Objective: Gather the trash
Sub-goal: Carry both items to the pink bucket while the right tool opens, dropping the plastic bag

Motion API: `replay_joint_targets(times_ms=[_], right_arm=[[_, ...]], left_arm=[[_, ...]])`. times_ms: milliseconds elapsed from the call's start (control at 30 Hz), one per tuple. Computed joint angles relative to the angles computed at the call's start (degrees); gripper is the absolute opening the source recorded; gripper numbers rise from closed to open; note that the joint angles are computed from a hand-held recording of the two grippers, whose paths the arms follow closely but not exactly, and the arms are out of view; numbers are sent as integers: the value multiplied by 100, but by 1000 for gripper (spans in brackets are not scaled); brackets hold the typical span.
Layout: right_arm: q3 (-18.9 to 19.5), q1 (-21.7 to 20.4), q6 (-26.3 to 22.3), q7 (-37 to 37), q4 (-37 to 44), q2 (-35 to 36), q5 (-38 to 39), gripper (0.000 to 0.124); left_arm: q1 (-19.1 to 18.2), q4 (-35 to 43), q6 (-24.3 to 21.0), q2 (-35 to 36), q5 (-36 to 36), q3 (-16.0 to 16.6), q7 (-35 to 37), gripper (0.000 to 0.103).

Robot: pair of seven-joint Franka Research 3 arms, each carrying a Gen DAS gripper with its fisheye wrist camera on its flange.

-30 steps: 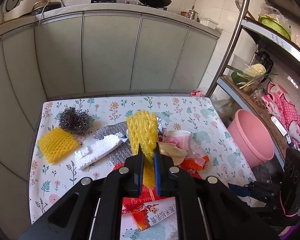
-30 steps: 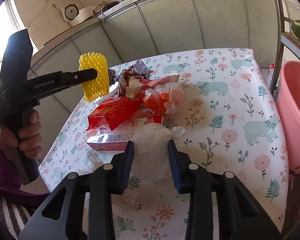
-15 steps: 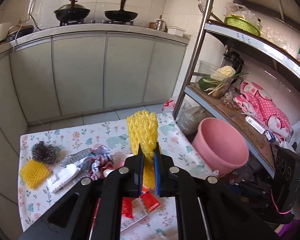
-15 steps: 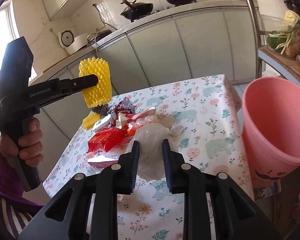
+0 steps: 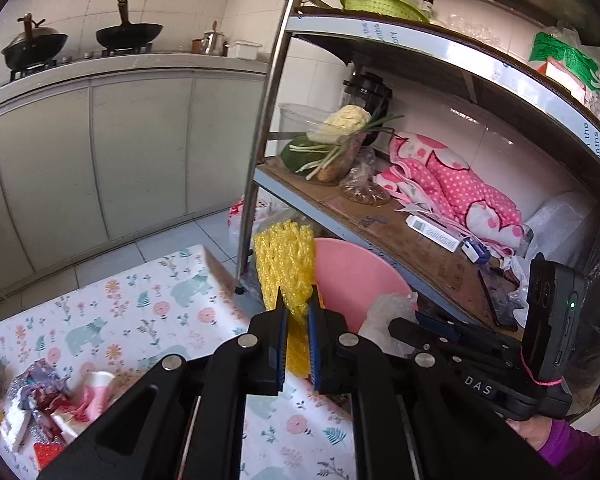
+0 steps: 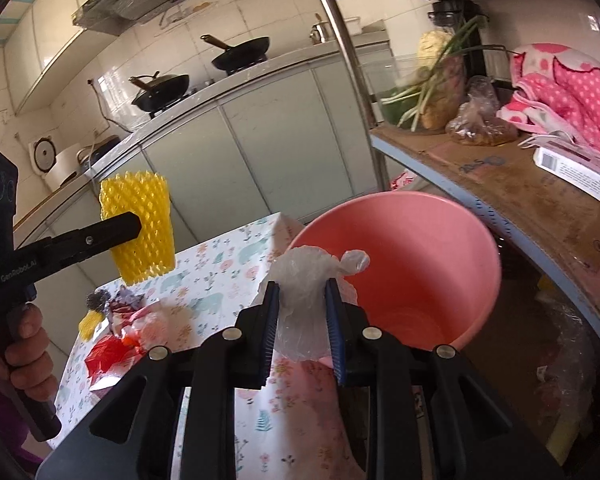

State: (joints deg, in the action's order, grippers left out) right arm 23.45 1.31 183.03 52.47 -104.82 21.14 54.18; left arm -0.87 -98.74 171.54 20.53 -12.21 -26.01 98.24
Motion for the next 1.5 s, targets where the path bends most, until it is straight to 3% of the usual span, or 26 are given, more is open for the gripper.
replay_joint_targets(times_ms=[233, 467, 967, 1033, 1133, 1500], right_arm=[[-1417, 1020, -8, 1350, -44, 87, -1140, 24], [-1773, 1211, -129, 2100, 8, 253, -1845, 24], [-2700, 1783, -440, 3707, 69, 443, -3342, 27], [-2666, 1729, -515, 3840, 97, 457, -3459, 30], [-2164, 1276, -567, 3679, 126, 461, -3357, 31], [-2249, 1334, -437, 3871, 19, 384, -3476, 42]], left_arm=[[-584, 1269, -508, 1047, 516, 193, -239, 8], [-973, 2080, -1115, 1688, 848, 409, -493, 8], [-1467, 2410, -1477, 1953, 1570, 981, -1306, 12], [-1483, 2406, -1506, 1933, 1635, 1004, -1378, 16], [-1439, 2365, -1501, 1896, 1647, 947, -1401, 21], [-1452, 2202, -1395, 1715, 1792, 955, -1438, 27]])
